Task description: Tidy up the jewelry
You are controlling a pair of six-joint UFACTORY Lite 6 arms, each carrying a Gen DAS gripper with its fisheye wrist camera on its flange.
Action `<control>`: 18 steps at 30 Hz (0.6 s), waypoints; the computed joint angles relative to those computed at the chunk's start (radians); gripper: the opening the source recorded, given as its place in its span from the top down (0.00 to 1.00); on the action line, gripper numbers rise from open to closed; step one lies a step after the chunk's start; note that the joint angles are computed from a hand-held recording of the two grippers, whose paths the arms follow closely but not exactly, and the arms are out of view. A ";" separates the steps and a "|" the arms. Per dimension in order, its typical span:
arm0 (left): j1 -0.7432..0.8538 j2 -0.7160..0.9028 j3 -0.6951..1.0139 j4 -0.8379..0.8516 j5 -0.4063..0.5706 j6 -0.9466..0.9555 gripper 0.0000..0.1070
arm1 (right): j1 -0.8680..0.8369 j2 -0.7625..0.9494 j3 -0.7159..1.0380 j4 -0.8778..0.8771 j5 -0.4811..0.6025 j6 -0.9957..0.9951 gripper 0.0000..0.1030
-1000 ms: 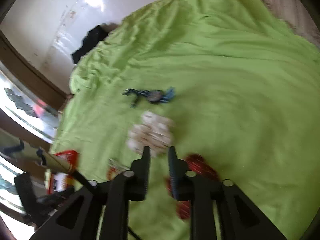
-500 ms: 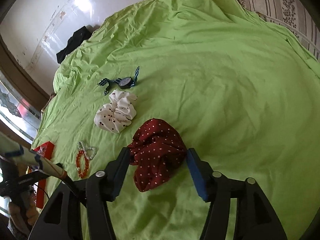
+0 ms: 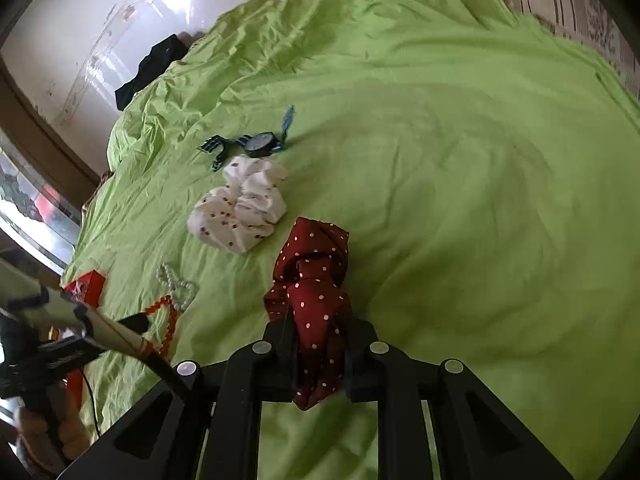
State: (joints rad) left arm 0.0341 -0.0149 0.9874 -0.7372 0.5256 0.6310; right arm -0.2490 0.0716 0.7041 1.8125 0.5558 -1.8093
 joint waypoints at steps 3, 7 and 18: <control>0.073 -0.138 -0.068 -0.032 0.085 0.037 0.93 | 0.012 -0.116 -0.077 -0.029 0.010 0.044 0.85; 0.200 -0.323 -0.136 -0.071 0.247 0.099 0.93 | 0.028 -0.313 -0.184 -0.111 0.017 0.148 0.85; 0.802 -0.596 -0.148 -0.155 0.779 0.356 0.93 | 0.306 -0.854 -0.369 -0.539 -0.104 0.749 0.85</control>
